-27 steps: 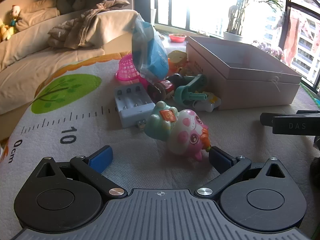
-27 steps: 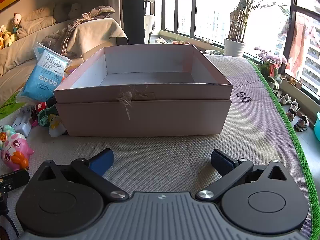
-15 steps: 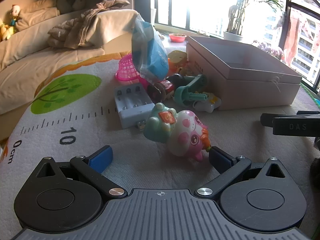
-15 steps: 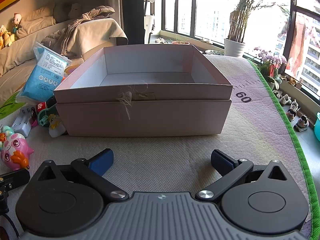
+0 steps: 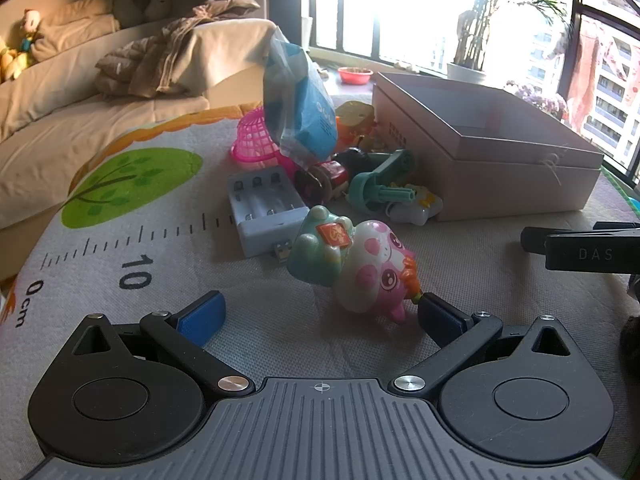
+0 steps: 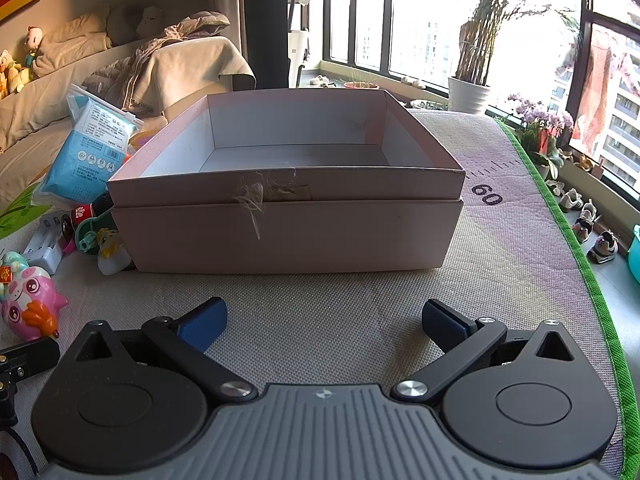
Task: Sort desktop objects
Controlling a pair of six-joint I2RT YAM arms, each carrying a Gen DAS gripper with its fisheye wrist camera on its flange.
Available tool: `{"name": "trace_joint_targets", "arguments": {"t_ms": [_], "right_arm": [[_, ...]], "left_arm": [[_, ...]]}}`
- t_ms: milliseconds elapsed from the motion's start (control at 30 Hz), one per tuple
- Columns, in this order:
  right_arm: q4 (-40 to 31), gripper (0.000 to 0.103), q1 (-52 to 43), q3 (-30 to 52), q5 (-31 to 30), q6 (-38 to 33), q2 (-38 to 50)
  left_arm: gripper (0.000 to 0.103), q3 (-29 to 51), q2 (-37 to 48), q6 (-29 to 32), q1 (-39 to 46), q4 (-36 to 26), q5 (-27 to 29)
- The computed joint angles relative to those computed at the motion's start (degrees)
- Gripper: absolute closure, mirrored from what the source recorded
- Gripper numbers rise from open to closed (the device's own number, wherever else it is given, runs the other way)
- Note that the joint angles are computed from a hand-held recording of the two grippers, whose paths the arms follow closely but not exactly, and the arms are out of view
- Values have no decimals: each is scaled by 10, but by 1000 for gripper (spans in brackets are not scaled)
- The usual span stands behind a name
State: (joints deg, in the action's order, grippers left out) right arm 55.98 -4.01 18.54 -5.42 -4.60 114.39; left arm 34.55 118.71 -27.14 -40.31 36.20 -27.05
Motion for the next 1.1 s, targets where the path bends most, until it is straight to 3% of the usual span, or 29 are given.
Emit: {"name": "trace_joint_targets", "arguments": {"t_ms": [467, 667, 800, 933, 1100], "right_arm": [[-10, 0, 0, 0, 0, -3, -7], [-137, 0, -15, -10, -25, -32, -88], [-130, 0, -31, -51, -46, -48, -113], [-194, 0, -35, -53, -61, -74, -152], [-155, 0, -35, -73, -75, -102, -146]], "left_arm": [[0, 4, -7, 6, 4, -17, 8], [0, -1, -32, 15, 12, -55, 41], [0, -8, -45, 6, 14, -66, 47], [0, -3, -55, -2, 23, -94, 44], [0, -13, -75, 4, 39, -91, 55]]}}
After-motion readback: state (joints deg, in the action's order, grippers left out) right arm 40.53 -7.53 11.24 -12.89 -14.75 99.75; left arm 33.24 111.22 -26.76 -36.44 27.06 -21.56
